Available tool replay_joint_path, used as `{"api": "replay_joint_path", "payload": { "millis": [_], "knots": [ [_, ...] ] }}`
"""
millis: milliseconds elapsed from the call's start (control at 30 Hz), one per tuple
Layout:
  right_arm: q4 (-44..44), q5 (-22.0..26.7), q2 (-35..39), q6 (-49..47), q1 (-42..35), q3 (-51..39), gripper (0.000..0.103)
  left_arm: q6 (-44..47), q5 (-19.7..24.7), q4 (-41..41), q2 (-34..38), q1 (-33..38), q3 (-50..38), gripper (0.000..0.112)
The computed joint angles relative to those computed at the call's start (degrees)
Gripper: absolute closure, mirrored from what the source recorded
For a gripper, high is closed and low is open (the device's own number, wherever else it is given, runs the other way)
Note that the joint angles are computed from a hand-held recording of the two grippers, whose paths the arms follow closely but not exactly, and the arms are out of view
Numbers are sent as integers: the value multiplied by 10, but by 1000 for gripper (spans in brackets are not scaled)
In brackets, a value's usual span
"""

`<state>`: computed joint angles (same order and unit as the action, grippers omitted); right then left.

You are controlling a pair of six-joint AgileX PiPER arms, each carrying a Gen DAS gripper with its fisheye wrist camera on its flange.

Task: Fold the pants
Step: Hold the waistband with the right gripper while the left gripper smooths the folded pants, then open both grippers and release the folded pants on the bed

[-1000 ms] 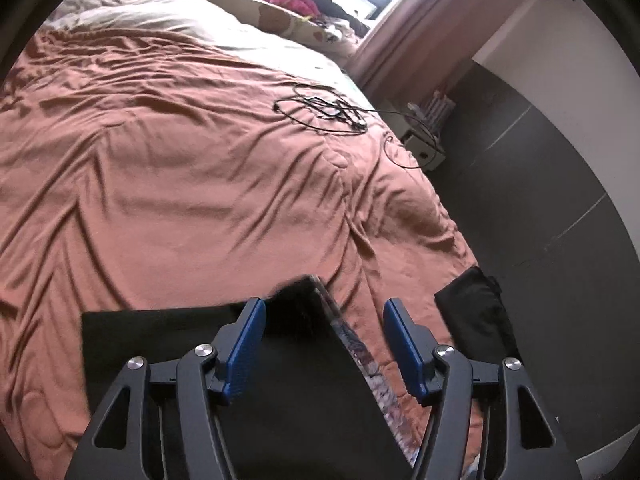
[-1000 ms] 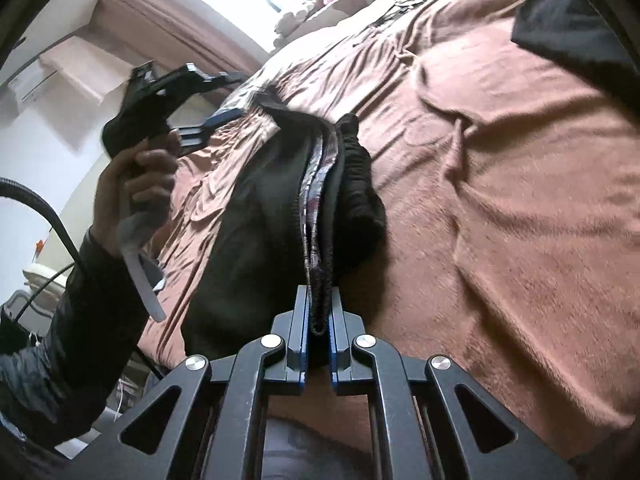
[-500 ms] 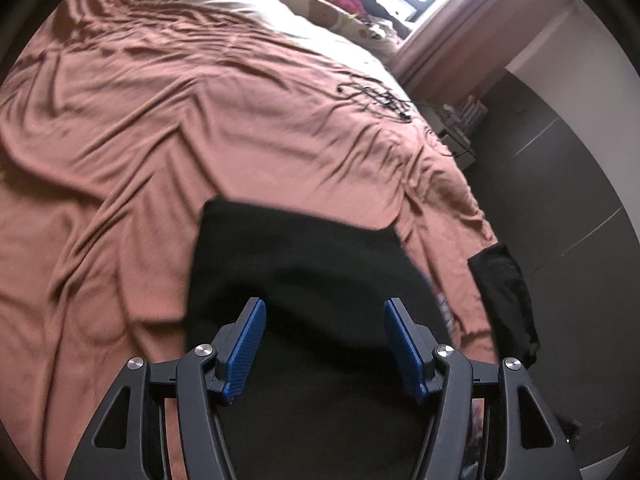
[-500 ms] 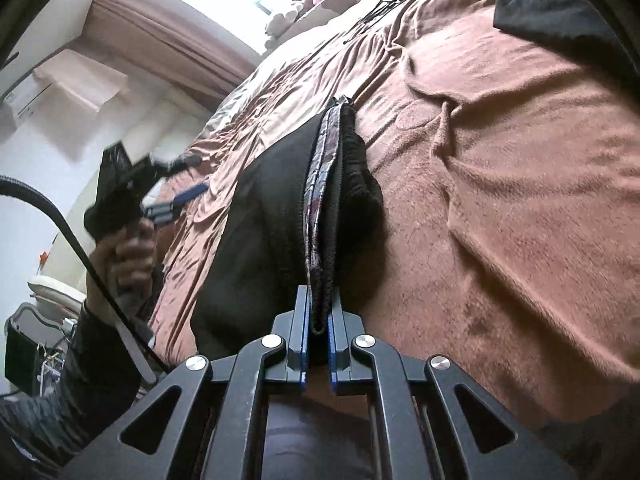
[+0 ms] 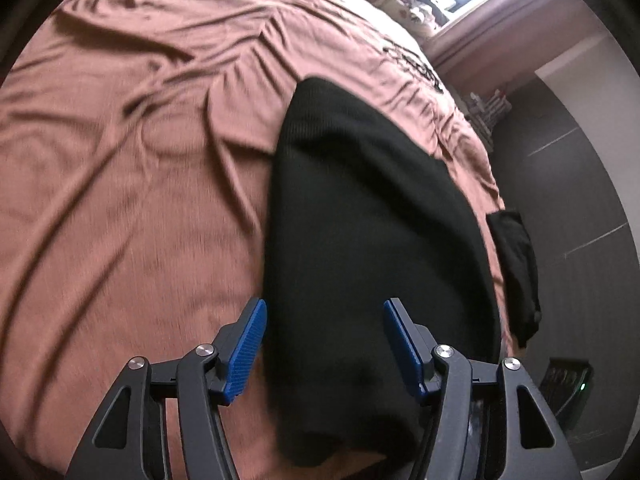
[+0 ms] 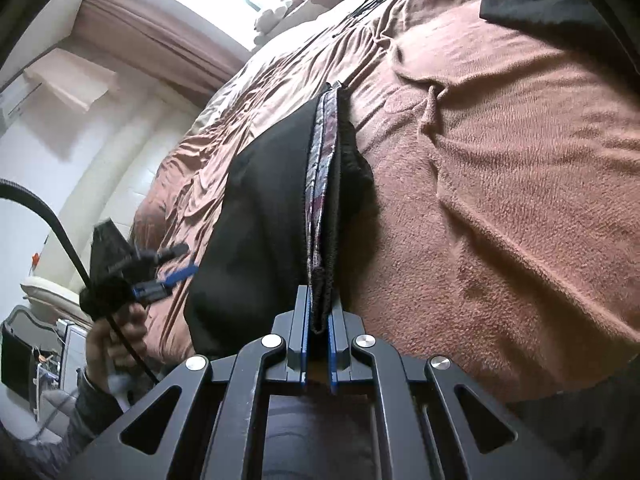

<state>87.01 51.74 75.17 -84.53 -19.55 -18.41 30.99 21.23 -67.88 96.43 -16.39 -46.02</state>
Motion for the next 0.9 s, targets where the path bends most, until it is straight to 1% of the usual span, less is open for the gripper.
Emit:
{"api": "replay_joint_path", "payload": {
  "millis": [100, 167, 267, 333, 367, 400, 433, 467, 500, 567, 600, 633, 733, 800, 833, 867, 900],
  "knots": [
    [-6, -3, -6, 8, 1, -1, 99, 33, -7, -42, -6, -6, 23, 51],
    [-7, -3, -7, 12, 1, -1, 99, 32, -16, -45, -9, -14, 33, 52],
    [-4, -5, -8, 20, 3, -1, 99, 60, -13, -83, -15, -14, 51, 55],
    [0, -13, -10, 24, 10, -1, 99, 92, -12, -120, -23, -16, 67, 56],
    [0, -17, -13, 28, 14, -1, 99, 113, -5, -141, -24, -14, 73, 58],
    [1, -23, -16, 32, 19, -1, 99, 149, 9, -177, -23, -10, 82, 64],
    [0, -26, -17, 36, 21, -1, 99, 178, 24, -207, -20, -7, 89, 68],
    [0, -28, -17, 40, 24, -2, 99, 184, 25, -215, -18, -9, 93, 77],
    [1, -29, -15, 45, 27, -5, 99, 191, 19, -221, -19, -12, 97, 89],
    [4, -31, -5, 48, 33, -10, 99, 217, 23, -248, -26, -9, 107, 92],
    [3, -37, -3, 53, 39, -13, 99, 217, 24, -248, -35, -6, 111, 96],
    [0, -41, -2, 59, 44, -15, 99, 212, 22, -243, -44, -6, 114, 96],
    [-13, -38, -20, 77, 51, -14, 99, 173, 17, -189, -78, 0, 118, 97],
    [-18, -39, -36, 80, 55, -9, 99, 147, 22, -151, -82, 7, 117, 97],
    [-18, -43, -38, 78, 57, -6, 99, 145, 23, -145, -79, 7, 116, 97],
    [-16, -49, -34, 74, 60, -4, 99, 139, 21, -138, -74, 0, 113, 96],
    [-15, -63, -25, 72, 66, -2, 99, 120, 23, -114, -69, -4, 108, 94]
  ]
}}
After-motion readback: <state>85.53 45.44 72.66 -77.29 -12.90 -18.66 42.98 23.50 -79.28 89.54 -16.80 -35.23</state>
